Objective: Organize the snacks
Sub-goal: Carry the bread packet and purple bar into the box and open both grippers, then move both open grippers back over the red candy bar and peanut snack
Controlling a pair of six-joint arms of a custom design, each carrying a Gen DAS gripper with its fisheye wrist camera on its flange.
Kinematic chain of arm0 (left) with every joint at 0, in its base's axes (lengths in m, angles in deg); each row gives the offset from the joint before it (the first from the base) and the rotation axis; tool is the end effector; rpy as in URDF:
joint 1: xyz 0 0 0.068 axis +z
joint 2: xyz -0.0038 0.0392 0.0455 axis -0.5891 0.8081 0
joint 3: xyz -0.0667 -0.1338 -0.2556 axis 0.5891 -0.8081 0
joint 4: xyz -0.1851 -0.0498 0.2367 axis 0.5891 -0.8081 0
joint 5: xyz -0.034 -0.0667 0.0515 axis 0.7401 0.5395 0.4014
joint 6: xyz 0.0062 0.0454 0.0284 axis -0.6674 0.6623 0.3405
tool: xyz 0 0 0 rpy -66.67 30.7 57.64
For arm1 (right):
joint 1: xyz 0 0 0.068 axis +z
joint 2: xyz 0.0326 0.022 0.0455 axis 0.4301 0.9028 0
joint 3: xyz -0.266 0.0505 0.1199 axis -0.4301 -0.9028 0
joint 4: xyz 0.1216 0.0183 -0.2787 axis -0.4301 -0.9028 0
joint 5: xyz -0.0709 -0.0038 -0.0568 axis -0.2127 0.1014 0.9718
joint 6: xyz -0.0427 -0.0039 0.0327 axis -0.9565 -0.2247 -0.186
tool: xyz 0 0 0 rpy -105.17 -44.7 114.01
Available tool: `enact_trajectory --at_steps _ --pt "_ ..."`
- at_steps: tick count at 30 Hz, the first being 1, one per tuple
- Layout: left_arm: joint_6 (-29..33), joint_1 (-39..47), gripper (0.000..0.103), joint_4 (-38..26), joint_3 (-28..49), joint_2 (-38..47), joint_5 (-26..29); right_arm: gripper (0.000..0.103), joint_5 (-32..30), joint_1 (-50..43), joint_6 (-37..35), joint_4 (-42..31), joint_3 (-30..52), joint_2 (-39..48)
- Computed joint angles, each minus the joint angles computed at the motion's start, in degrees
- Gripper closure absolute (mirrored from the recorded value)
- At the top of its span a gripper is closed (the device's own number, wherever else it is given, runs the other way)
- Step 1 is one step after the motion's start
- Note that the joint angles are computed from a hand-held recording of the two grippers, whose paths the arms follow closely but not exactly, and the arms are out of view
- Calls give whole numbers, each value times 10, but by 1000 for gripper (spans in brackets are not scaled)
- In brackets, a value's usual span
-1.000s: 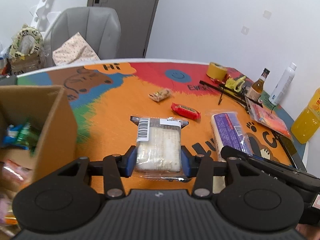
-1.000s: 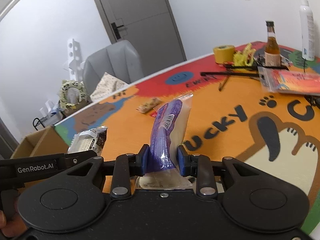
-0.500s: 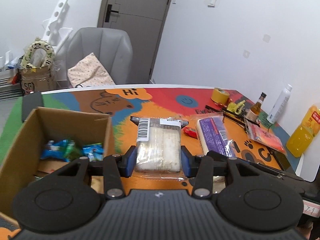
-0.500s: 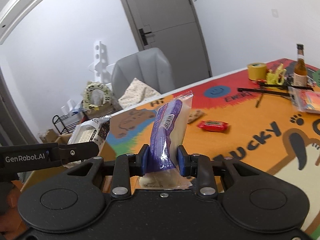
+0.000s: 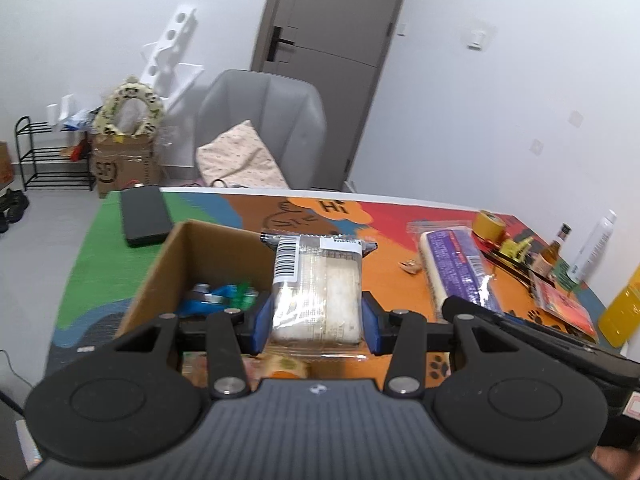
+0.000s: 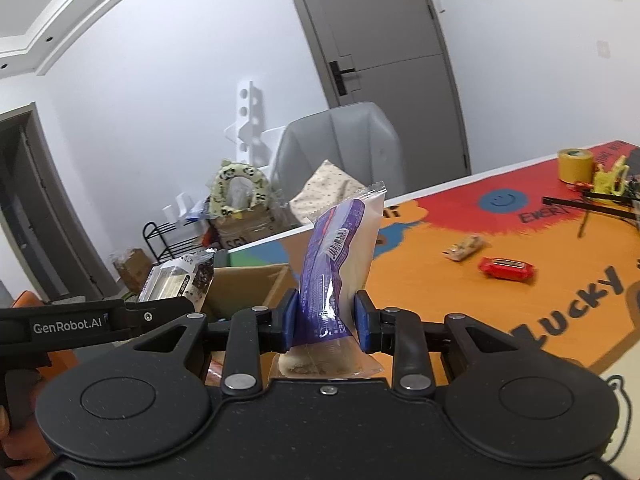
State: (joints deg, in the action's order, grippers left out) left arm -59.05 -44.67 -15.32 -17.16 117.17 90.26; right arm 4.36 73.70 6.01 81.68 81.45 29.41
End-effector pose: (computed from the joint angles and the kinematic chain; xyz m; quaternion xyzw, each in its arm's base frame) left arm 0.2295 -0.0482 0.2480 0.1454 0.8666 -0.2068 0.4301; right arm 0.1629 0.1464 0.2013 0.1270 0.8268 0.0932 0.5401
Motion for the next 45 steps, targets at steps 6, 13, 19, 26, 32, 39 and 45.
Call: enact_trajectory --at_steps 6,13,19,26,32,39,45 --pt "19 66 58 -3 6 17 36 75 -4 15 -12 19 33 53" --pt "40 124 58 -5 14 38 76 75 -15 27 -23 30 76 116" --pt "58 159 58 -9 19 54 102 75 -42 31 -29 46 115 174" --pt "66 171 58 -3 31 82 109 34 -87 17 -21 64 135 209" --pt "60 157 58 2 37 100 105 32 -70 11 3 42 116 180" --pt "42 134 47 22 30 89 81 24 -56 2 22 33 83 143" --pt "41 112 38 23 25 83 58 22 -53 -6 33 33 56 116"
